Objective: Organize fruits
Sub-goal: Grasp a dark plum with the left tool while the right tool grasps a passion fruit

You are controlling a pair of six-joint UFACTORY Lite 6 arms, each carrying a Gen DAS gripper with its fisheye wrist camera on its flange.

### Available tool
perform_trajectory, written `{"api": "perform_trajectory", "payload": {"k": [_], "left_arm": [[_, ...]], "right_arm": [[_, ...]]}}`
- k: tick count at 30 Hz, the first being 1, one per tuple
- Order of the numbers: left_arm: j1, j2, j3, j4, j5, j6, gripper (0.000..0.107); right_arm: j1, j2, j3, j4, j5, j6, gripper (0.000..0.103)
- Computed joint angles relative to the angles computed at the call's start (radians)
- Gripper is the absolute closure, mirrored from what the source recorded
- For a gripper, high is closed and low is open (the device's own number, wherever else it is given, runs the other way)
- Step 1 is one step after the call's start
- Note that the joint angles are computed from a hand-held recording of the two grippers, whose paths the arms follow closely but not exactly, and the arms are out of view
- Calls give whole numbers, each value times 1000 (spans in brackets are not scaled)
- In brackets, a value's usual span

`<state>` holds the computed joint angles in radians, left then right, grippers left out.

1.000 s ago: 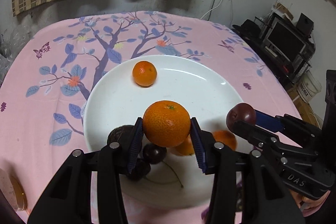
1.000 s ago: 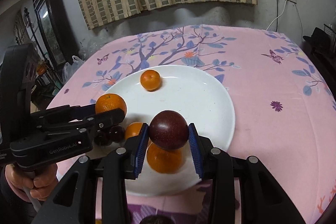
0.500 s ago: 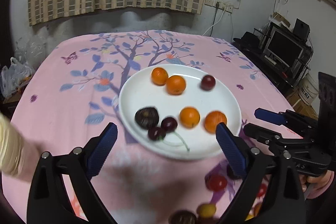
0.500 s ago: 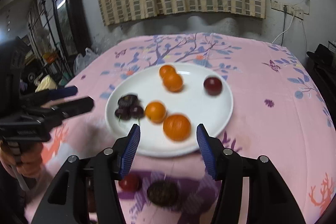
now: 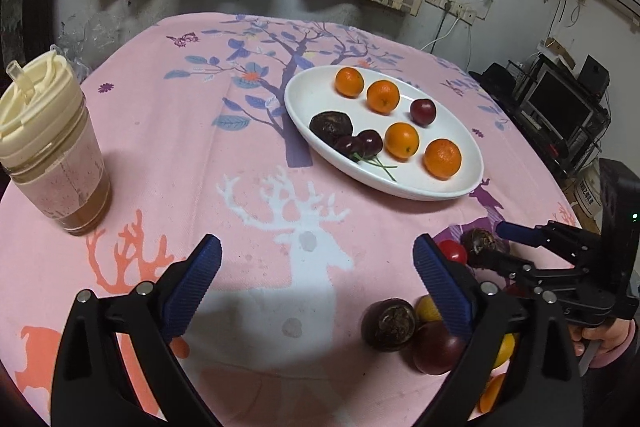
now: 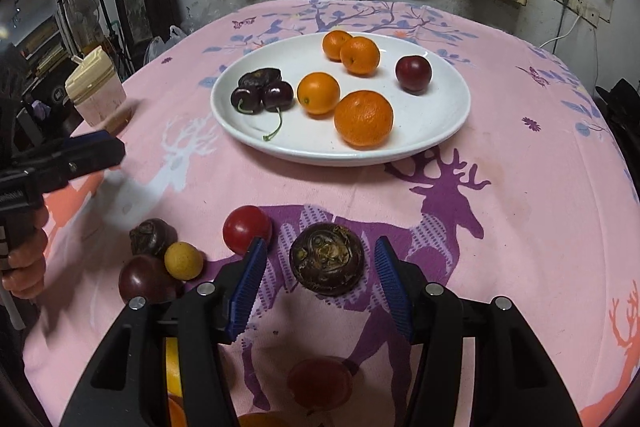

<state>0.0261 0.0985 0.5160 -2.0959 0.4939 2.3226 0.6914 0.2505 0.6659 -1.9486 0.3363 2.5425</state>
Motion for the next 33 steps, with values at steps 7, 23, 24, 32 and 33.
{"api": "perform_trajectory", "payload": {"k": [7, 23, 24, 32, 33], "left_arm": [[2, -20, -4, 59, 2, -47, 13], [-165, -194, -188, 390, 39, 21, 55], [-174, -200, -199, 385, 33, 29, 55], [-243, -188, -233, 235, -16, 203, 60], [-240, -181, -230, 229, -14, 209, 60]], "right_arm": [[-6, 66, 37, 44, -20, -47, 55], [-55, 7, -20, -90, -46, 123, 60], [-56, 5, -20, -98, -47, 129, 60], [-45, -29, -39, -92, -35, 127, 61], [-43, -32, -42, -93, -33, 129, 61]]}}
